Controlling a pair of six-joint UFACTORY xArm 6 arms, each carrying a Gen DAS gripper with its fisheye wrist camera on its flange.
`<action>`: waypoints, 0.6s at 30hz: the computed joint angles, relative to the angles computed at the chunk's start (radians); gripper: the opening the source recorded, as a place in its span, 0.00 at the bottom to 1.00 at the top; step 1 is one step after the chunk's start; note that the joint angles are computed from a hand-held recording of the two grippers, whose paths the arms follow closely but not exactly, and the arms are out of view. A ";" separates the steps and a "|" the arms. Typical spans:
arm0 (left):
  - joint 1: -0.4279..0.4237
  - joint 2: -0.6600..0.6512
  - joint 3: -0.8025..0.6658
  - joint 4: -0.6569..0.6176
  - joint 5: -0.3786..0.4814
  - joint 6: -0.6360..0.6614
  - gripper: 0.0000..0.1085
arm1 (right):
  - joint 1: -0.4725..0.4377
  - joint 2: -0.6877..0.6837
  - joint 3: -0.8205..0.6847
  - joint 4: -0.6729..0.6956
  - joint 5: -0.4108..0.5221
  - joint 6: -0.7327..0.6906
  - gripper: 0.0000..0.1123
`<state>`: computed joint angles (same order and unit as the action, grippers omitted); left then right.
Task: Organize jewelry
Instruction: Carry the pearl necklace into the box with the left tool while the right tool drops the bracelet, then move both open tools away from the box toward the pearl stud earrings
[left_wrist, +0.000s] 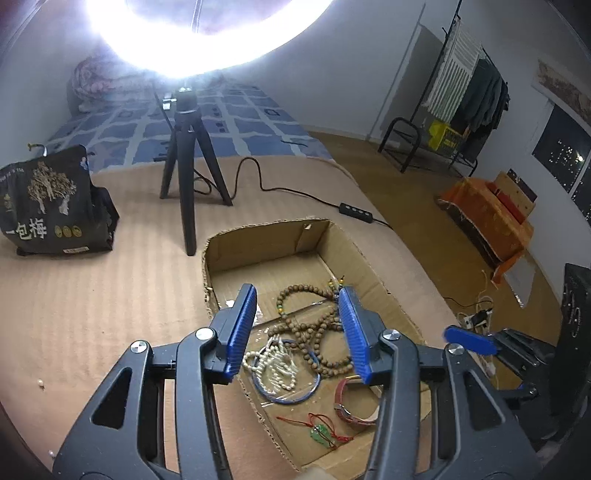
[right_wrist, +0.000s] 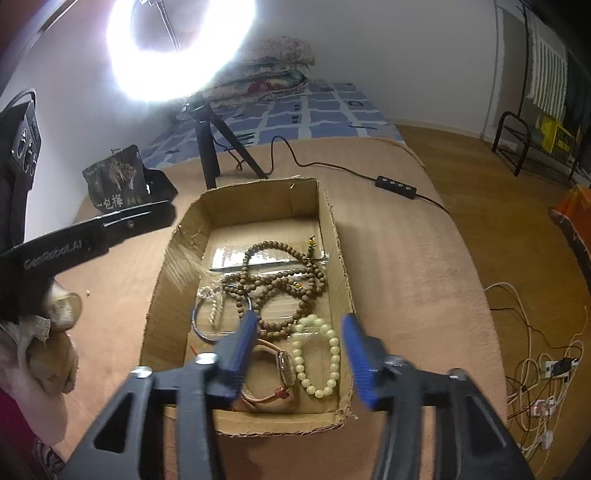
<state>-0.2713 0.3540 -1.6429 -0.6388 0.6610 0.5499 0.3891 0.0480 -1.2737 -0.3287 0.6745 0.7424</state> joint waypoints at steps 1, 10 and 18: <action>0.001 0.002 -0.003 0.001 0.004 -0.001 0.43 | 0.002 -0.001 0.001 -0.006 0.001 0.003 0.63; 0.011 -0.008 0.000 0.002 0.008 0.002 0.44 | 0.017 0.008 -0.013 -0.013 0.012 0.001 0.77; 0.032 -0.049 0.038 0.015 0.021 0.019 0.44 | 0.039 0.008 -0.026 -0.019 0.021 0.013 0.79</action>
<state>-0.2396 0.3054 -1.6048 -0.6242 0.6823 0.5692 0.4277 0.0559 -1.2994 -0.3472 0.6959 0.7557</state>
